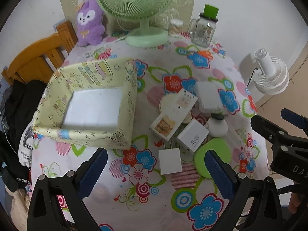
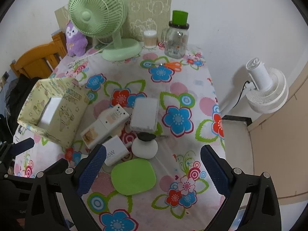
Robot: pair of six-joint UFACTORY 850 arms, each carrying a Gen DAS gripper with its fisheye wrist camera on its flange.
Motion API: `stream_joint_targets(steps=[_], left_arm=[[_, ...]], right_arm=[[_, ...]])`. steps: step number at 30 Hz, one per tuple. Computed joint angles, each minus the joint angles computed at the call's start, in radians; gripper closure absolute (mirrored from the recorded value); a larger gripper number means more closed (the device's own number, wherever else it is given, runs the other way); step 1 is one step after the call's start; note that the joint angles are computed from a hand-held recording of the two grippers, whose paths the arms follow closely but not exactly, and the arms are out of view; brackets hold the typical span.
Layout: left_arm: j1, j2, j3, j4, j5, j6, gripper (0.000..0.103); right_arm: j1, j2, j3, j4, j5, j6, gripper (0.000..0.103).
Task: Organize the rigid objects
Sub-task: 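Grasp the white charger cube with the left tool while the right grasps the white puck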
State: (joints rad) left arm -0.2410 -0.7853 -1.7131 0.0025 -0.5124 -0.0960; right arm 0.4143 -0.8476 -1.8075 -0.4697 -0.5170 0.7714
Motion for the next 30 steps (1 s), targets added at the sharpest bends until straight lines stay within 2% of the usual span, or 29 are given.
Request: stream_joint_targets(steps=[20, 23, 27, 30], left_arm=[[-0.027, -0.157, -0.101, 0.001, -0.090, -0.062, 0.012], [-0.031, -0.168, -0.109, 0.000, -0.099, -0.068, 0.016], [-0.032, -0.188, -0.131, -0.019, -0.128, -0.054, 0.031], [-0.033, -0.197, -0.142, -0.013, -0.139, -0.059, 0.037]], right_arm=[[-0.031, -0.186, -0.156, 0.150, -0.028, -0.172, 0.004], [-0.032, -0.213, -0.186, 0.156, -0.055, -0.187, 0.004], [-0.036, -0.248, -0.227, 0.194, -0.082, -0.231, 0.008], [-0.035, -0.269, -0.254, 0.199, -0.097, -0.246, 0.008]])
